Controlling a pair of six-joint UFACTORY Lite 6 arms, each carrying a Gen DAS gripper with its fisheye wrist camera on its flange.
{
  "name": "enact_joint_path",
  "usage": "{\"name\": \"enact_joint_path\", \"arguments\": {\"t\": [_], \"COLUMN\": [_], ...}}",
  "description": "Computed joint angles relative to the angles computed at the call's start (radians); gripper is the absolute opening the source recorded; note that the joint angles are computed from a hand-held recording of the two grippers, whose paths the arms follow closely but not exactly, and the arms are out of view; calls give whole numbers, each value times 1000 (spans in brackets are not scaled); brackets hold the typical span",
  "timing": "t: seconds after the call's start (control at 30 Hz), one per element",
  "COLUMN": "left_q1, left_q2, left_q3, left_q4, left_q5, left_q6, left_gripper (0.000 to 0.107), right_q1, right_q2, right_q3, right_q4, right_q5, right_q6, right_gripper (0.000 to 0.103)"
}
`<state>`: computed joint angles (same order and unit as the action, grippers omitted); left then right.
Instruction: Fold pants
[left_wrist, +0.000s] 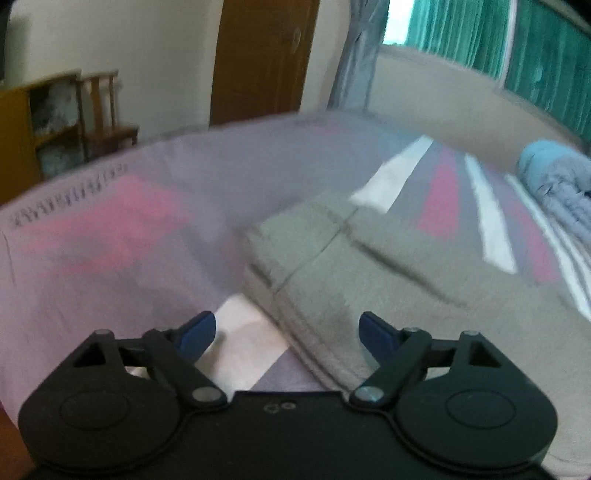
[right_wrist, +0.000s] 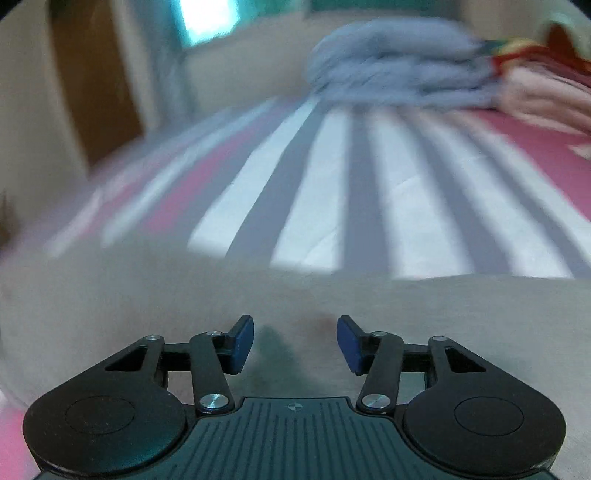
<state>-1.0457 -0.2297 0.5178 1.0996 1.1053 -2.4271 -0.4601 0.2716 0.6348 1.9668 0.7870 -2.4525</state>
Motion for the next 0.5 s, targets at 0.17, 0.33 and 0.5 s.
{"name": "enact_joint_path", "arguments": {"t": [0.17, 0.33, 0.5], "left_q1": [55, -46, 21], "left_q2": [129, 104, 167], "left_q3": [30, 27, 20], "left_q4": [28, 46, 95], "left_q5": [-138, -39, -159], "left_q6": [24, -62, -100], "left_gripper": [89, 89, 96], "right_q1": [-229, -457, -515], "right_q2": [79, 109, 262], "right_q3": [27, 114, 281], "right_q4": [-90, -257, -263], "right_q5": [42, 170, 34], "right_q6": [-109, 42, 125], "right_gripper": [49, 47, 47]}}
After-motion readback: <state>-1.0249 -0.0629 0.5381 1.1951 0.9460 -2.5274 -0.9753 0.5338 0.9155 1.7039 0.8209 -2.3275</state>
